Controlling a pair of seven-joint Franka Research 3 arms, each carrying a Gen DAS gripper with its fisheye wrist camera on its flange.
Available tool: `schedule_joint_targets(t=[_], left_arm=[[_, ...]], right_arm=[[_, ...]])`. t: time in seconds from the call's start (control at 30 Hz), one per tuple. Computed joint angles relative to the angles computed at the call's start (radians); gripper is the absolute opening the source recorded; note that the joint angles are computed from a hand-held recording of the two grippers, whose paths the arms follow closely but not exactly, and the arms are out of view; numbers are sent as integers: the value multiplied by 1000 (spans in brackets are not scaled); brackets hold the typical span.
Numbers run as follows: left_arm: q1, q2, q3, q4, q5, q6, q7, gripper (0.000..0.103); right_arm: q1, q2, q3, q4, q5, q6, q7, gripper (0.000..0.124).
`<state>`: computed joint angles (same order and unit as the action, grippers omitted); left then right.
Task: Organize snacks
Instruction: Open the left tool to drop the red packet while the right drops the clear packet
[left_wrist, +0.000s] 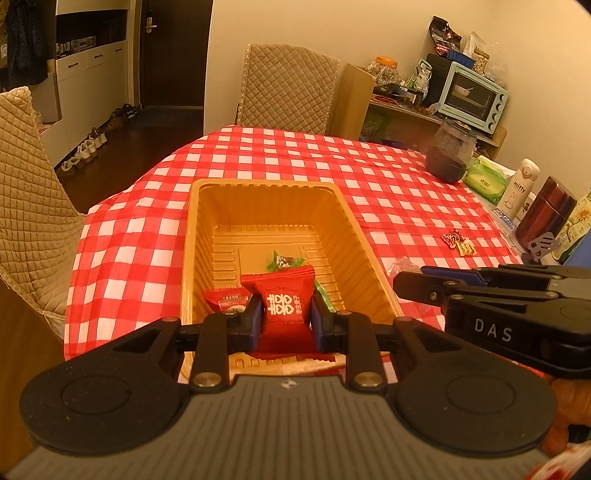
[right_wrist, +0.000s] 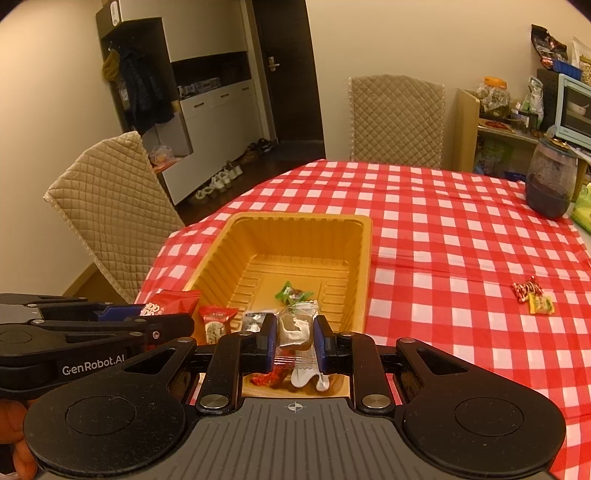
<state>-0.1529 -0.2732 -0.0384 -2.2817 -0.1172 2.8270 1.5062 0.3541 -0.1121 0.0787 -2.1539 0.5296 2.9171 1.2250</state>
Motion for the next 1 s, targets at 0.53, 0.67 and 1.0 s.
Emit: schedule_joint_targets(t=[0.53,0.67,1.0], left_arm=[[37,128,-17,116,-38,-5,63,24],[50,162,-28,149,-53,-9,81,24],[81,226,-58,208,-61,-13,103,24]], right_arm=[[-24,115,9,119,-20,-24,8,21],[-30,141,13,145,-22,-30,6,21],[-43,191,20,194,-29,-39,12,21]])
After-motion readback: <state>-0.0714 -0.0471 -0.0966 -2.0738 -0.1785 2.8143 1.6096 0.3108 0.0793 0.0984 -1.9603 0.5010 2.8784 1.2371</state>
